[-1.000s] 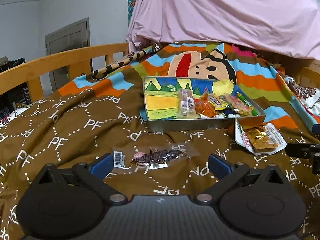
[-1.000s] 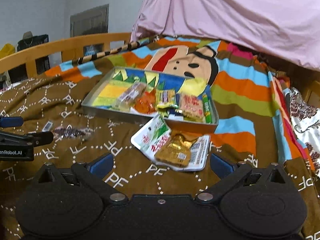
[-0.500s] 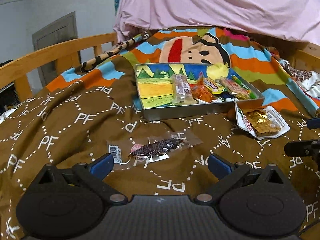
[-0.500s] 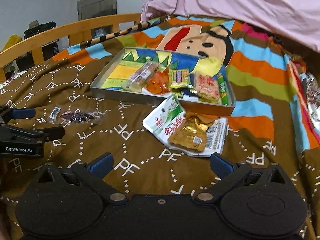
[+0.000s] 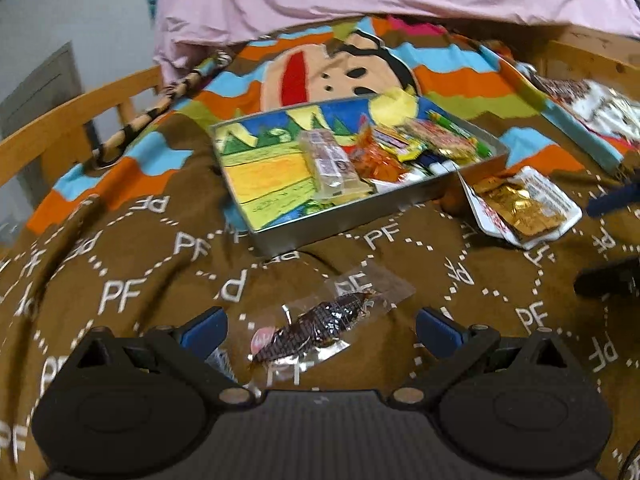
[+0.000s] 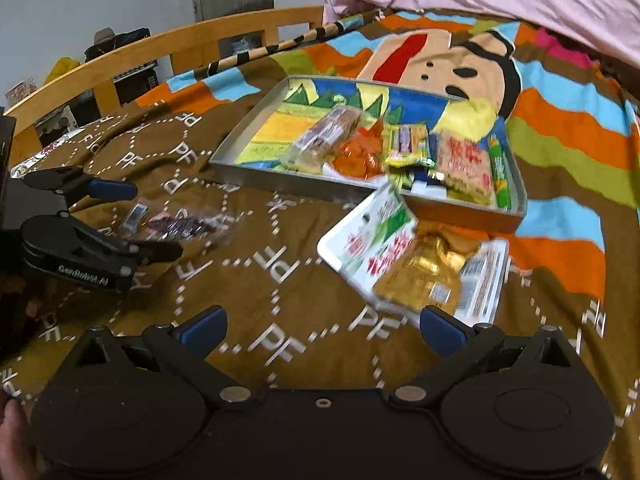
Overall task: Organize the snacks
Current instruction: 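Move both tools toward the clear-wrapped dark snack and the gold sachet, then grasp the clear-wrapped dark snack with the left gripper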
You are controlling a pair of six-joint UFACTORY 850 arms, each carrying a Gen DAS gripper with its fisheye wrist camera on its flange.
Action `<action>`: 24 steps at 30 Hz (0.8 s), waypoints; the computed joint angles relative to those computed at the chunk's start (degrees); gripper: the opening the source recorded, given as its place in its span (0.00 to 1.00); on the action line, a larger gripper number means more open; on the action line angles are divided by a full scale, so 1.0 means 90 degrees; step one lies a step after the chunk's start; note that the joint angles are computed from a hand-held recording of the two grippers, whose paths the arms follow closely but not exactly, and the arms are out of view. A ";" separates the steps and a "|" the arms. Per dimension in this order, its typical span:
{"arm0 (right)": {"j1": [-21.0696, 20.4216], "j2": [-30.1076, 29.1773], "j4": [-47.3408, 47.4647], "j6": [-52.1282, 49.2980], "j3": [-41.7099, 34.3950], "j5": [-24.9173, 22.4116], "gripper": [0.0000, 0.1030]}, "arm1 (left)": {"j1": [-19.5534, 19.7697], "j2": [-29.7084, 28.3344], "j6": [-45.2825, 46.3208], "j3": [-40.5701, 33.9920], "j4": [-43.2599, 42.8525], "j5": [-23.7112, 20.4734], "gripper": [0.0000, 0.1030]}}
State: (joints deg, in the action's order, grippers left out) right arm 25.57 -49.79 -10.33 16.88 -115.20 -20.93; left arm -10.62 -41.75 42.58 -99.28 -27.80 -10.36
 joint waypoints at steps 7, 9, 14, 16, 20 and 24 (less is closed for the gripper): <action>-0.0185 -0.0742 -0.0543 0.0560 -0.1134 -0.0364 0.99 | 0.0280 -0.0708 0.1839 -0.1135 -0.0996 -0.1449 1.00; -0.0225 -0.0970 -0.0858 0.0987 -0.1483 -0.0518 0.99 | 0.0356 -0.0958 0.1857 -0.1556 -0.0901 -0.1956 0.99; -0.0305 -0.1598 -0.0885 0.1212 -0.2446 -0.0950 0.97 | 0.0519 -0.1456 0.1619 -0.2357 -0.0816 -0.2959 0.95; -0.0338 -0.2063 -0.0449 0.0880 -0.3219 -0.1413 0.92 | 0.0557 -0.1498 0.1487 -0.2414 -0.0907 -0.3043 0.94; -0.0365 -0.2537 0.0166 0.0441 -0.4006 -0.1795 0.84 | 0.0547 -0.1400 0.0968 -0.2268 -0.0888 -0.3004 0.89; -0.0325 -0.2218 0.0386 0.0037 -0.3427 -0.1429 0.75 | 0.0468 -0.1238 0.0147 -0.2058 -0.0666 -0.2798 0.84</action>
